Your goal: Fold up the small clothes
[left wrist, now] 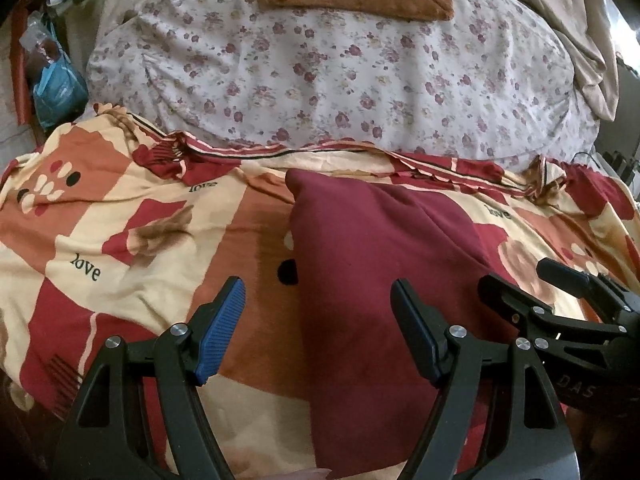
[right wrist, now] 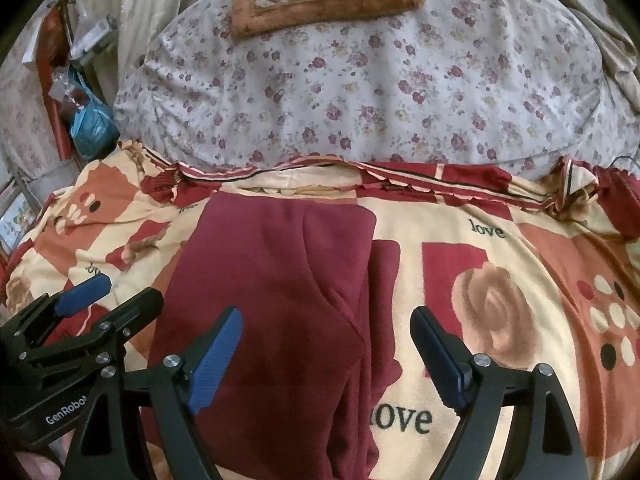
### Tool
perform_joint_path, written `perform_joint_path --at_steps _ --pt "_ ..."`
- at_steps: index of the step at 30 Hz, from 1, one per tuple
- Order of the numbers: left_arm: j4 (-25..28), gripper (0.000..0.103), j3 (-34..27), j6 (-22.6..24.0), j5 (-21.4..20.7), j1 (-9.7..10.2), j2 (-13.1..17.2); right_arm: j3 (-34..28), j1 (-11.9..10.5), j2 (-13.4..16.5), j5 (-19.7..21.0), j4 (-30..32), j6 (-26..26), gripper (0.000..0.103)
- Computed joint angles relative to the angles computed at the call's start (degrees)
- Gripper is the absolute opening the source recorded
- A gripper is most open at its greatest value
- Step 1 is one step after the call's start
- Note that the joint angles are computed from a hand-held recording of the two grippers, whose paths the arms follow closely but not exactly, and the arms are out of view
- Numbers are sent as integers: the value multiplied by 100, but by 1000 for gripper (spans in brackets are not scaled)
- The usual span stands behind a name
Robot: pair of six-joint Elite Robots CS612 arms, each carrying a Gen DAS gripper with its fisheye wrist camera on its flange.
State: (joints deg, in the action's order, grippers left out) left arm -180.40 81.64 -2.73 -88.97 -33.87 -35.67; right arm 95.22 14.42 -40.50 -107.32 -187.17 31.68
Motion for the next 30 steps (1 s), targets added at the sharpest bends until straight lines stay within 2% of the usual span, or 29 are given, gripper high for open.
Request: perform_joint_path --at_steps 16,30 --pt "134 76 -140 -126 33 32 92 -78 -40 57 69 243 55 85" --pt "47 76 -167 -94 -24 43 122 -146 -46 78 121 367 63 85"
